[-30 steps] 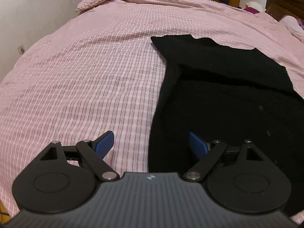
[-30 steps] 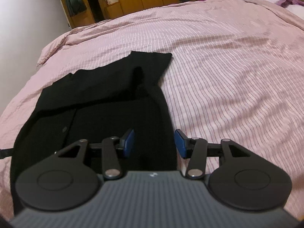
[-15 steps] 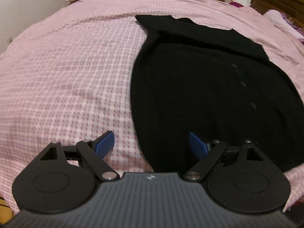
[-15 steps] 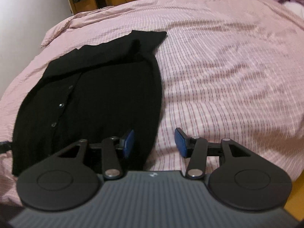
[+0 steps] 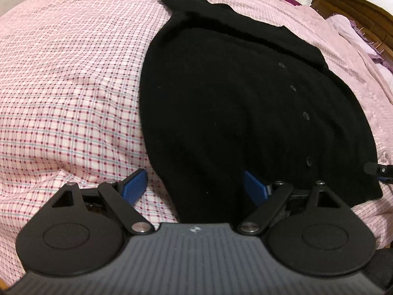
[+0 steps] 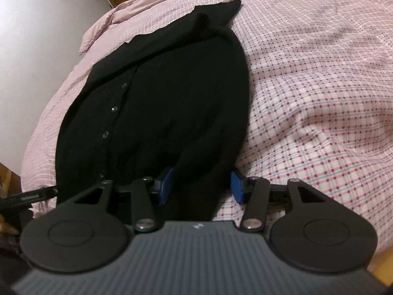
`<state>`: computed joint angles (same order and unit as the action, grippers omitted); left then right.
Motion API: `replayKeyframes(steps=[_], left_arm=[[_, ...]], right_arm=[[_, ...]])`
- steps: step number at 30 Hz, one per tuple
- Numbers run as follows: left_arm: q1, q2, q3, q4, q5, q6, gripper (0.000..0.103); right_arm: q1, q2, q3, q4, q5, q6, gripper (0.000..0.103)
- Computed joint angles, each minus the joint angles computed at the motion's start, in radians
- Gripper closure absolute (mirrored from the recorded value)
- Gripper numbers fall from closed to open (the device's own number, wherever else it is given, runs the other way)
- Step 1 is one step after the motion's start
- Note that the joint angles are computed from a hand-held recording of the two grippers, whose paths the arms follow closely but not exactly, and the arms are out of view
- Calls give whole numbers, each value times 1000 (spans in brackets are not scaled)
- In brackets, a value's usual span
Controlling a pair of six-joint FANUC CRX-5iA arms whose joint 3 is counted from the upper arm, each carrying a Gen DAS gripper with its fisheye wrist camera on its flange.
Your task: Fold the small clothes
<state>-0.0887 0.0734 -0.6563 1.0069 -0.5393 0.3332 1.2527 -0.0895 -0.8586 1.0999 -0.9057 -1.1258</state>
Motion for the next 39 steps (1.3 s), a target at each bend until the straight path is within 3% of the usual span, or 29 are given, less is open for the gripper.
replayKeyframes(steps=[2,6,8,12,16,21,27,28,30,31,33,36,39], left_arm=[[-16,-15,-24,29,24,-28,18],[-28,-33,-50,42,33,-45,37],[-22,-46,-63,27,20,-31,40],[3,-46,-63,7,-23,-12,40],[-6,-20,-45,-6,-6,2,38],[-24,1,-60,83,-3,-50,30],[-33,4,-53,55,5,-49,25],[-51,5,-53,64,27,-41,28],[-67,-4,-60,69,69,-27,46],[-64,-8,-64,86,68,-30,52],[-43,0,-60,108,26,-16,74],[-9,13,-56,154,-57,-14,88],[7,6,-67,224,-99,-41,92]], right_arm=[[-10,2,-7,24,14,-18,51],[-21,-12,-25,47,53,-5,54],[-15,-11,-25,40,59,16,63],[-19,-15,-44,70,69,-24,66],[-35,-19,-67,114,94,-44,66],[-59,-21,-92,174,117,-60,67],[-57,-26,-99,187,124,-41,67],[-54,-22,-97,187,118,-47,68],[-49,-14,-89,185,105,-49,70],[-51,-12,-90,196,103,-64,83],[-70,-22,-108,250,122,-126,91],[-86,-40,-136,361,104,-231,94],[-90,-60,-156,458,57,-313,94]])
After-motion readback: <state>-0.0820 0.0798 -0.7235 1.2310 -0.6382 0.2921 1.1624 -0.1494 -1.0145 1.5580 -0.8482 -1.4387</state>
